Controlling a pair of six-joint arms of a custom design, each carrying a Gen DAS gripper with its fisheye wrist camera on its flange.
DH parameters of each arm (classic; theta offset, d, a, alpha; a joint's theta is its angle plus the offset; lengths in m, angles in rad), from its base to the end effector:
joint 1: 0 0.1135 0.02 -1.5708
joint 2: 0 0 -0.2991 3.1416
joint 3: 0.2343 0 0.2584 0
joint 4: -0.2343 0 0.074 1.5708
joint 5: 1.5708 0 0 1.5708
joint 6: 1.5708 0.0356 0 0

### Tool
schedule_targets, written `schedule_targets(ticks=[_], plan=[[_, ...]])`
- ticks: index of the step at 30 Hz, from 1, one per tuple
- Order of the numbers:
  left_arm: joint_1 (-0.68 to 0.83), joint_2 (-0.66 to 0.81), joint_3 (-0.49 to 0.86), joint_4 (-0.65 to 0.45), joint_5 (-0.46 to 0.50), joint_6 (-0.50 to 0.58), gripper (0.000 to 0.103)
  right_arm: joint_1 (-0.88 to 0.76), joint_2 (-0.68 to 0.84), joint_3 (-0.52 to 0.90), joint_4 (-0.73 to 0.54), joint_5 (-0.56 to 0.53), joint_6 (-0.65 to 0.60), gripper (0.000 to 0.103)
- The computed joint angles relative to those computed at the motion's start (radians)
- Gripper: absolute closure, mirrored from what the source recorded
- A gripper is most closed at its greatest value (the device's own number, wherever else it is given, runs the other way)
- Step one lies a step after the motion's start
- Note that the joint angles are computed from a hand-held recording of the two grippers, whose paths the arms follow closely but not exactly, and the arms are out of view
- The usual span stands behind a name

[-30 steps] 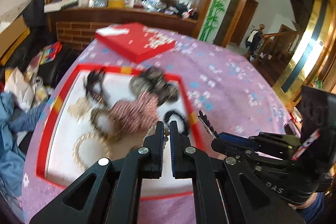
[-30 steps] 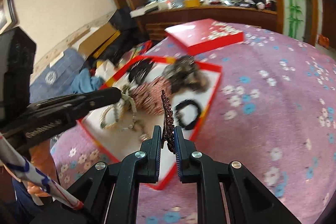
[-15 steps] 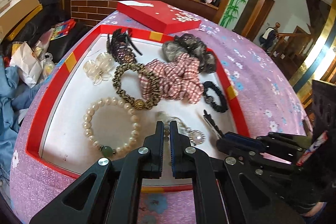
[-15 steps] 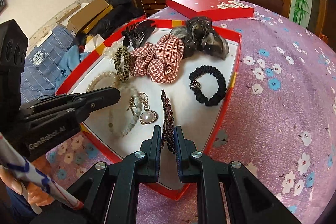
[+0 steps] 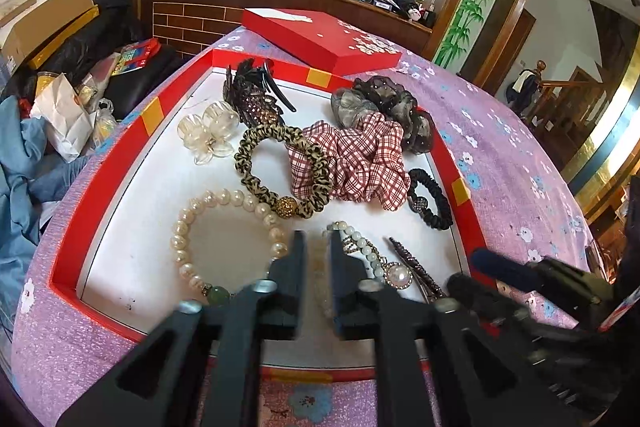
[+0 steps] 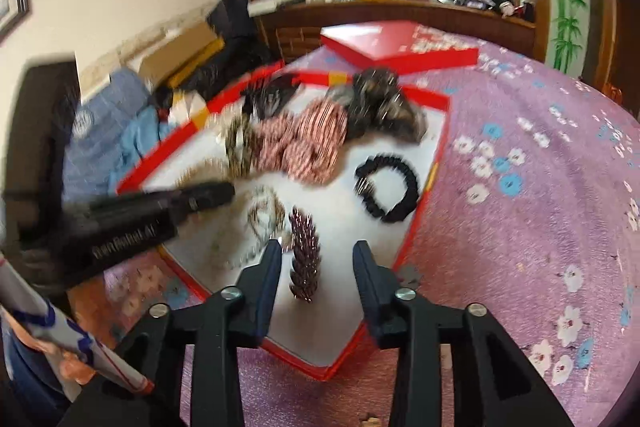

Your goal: Organize jewelry

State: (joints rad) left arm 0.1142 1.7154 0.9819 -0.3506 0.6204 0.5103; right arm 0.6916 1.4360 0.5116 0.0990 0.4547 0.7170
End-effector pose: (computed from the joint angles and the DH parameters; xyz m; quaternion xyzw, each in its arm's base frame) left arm 0.3383 0.0180 0.1948 0.2540 0.8917 -0.2114 0.3094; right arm 0.2033 0.1480 0.1675 0.0936 0.9063 0.0697 0.4063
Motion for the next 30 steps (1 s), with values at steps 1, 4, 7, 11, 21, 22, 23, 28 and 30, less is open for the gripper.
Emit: schedule_targets(ticks=[1, 4, 7, 11, 21, 22, 23, 28, 30], plan=[[0.001, -0.006, -0.005, 0.009, 0.003, -0.002, 0.069, -0.003, -0.026, -0.020, 0.022, -0.001, 0.002, 0.061], [0.001, -0.032, -0.033, 0.055, 0.004, -0.015, 0.060, -0.008, -0.082, -0.055, 0.050, 0.021, 0.020, 0.055], [-0.002, -0.051, -0.059, 0.116, -0.022, -0.048, 0.059, -0.017, -0.108, -0.070, 0.055, 0.034, 0.048, 0.053], [-0.002, -0.092, -0.117, 0.256, -0.070, -0.114, 0.052, -0.029, -0.143, -0.094, 0.053, 0.058, 0.094, 0.044], [-0.008, -0.134, -0.171, 0.373, -0.110, -0.140, 0.039, 0.027, -0.129, -0.049, -0.073, 0.138, 0.177, 0.036], [-0.007, -0.135, -0.173, 0.377, -0.109, -0.143, 0.039, 0.051, -0.129, -0.041, -0.095, 0.164, 0.193, 0.034], [-0.007, -0.135, -0.175, 0.384, -0.112, -0.147, 0.038, 0.063, -0.128, -0.036, -0.109, 0.175, 0.199, 0.032], [-0.003, -0.149, -0.193, 0.413, -0.113, -0.155, 0.035, 0.136, -0.127, -0.013, -0.204, 0.239, 0.264, 0.031], [0.000, -0.155, -0.201, 0.423, -0.109, -0.157, 0.035, 0.170, -0.134, -0.014, -0.238, 0.262, 0.305, 0.029]])
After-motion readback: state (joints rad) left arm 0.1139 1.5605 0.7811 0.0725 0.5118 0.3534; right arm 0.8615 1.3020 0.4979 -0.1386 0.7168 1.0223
